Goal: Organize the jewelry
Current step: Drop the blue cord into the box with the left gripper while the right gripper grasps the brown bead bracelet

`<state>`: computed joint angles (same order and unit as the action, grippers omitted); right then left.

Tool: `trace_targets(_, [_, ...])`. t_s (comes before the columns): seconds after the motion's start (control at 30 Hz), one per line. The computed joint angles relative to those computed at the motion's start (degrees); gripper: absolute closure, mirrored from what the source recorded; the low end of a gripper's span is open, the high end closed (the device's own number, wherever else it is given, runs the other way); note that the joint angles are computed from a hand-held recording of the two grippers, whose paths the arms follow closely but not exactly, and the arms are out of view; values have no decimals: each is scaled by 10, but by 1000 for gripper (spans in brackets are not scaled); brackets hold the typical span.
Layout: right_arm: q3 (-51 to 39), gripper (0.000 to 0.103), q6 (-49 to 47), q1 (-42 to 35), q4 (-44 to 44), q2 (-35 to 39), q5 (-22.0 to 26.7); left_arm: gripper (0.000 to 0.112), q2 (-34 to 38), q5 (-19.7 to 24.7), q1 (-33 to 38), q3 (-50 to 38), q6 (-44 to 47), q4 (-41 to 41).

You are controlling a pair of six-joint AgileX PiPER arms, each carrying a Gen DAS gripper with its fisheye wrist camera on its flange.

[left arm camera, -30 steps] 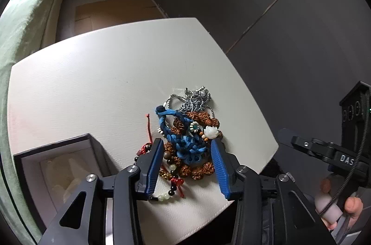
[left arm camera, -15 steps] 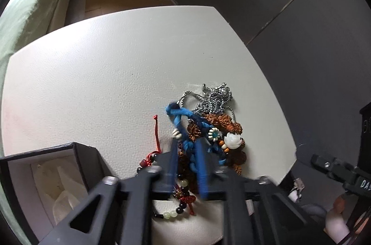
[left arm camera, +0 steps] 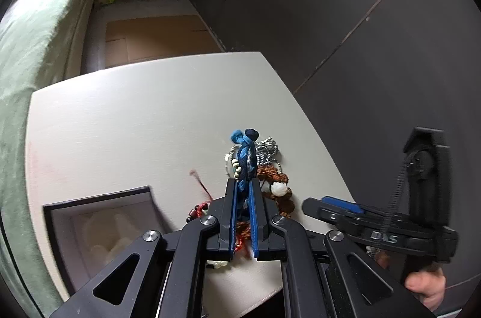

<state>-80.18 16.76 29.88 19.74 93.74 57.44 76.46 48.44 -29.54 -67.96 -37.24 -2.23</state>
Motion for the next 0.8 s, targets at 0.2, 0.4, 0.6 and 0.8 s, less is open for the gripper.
trace_targets(0.2, [-37, 56, 39, 38, -47, 43, 10, 105, -34, 6, 27, 16, 19, -16])
trace_targets(0.4, [-85, 72, 91, 82, -119, 84, 31, 105, -56, 16, 47, 22, 31, -27])
trace_targets(0.6, [-92, 78, 111, 94, -137, 78, 26, 105, -90, 30, 64, 37, 46, -36])
trace_targets(0.8, [-44, 85, 71, 68, -57, 1, -30, 105, -125, 46, 79, 55, 54, -37])
